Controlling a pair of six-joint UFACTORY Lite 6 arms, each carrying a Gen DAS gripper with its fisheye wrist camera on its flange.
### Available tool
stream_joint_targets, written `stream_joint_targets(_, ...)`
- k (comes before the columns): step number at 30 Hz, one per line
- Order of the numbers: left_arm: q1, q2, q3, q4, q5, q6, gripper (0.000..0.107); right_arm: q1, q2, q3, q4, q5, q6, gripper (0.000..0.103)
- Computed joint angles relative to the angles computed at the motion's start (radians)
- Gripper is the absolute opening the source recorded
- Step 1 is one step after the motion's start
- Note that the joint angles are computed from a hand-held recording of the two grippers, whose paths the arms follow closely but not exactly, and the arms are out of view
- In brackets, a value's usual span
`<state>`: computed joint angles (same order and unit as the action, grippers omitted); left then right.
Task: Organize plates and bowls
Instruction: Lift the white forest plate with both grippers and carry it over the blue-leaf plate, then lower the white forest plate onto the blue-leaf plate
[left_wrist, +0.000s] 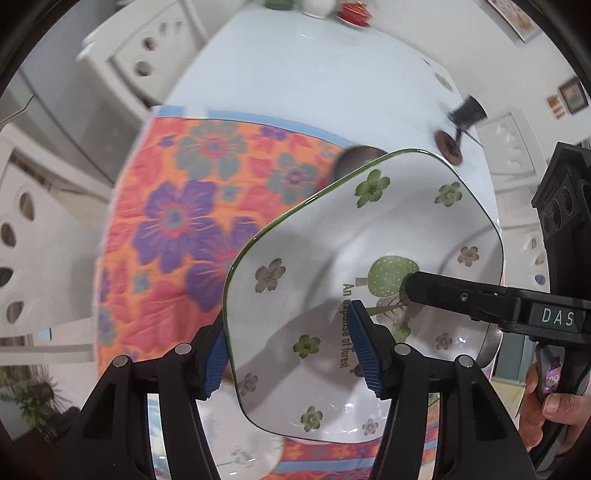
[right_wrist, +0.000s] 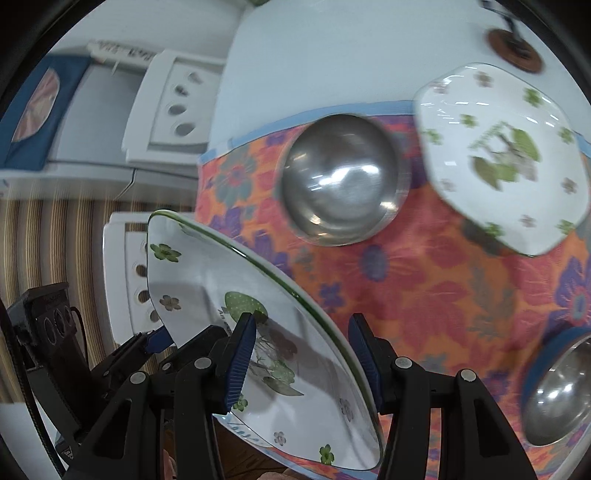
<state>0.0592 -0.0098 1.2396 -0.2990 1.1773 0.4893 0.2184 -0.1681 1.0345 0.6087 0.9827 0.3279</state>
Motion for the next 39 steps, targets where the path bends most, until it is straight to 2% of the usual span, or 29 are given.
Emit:
stream_joint_targets(5,0.191,0.05,0.064,-0.007,0.047,0.124,0.056,0.161,0.157,0.152,-0.009,-0.058,0.087,0.052)
stream_joint_targets(16,0.449,0.178,0.17,-0.004,0.11,0.313,0.056,0.388,0.379,0.364,-0.044,-0.131,0.242,0.052)
stream_joint_targets(29,0.589,0.249,0.157,0.028,0.107,0.459,0.056,0.538,0.45,0.34,-0.011,-0.231,0.335,0.052)
stream_joint_targets(39,0.673,0.286,0.075,0.075,0.055,0.543,0.056,0.649,0.484,0.261,0.064,-0.312,0.356,0.052)
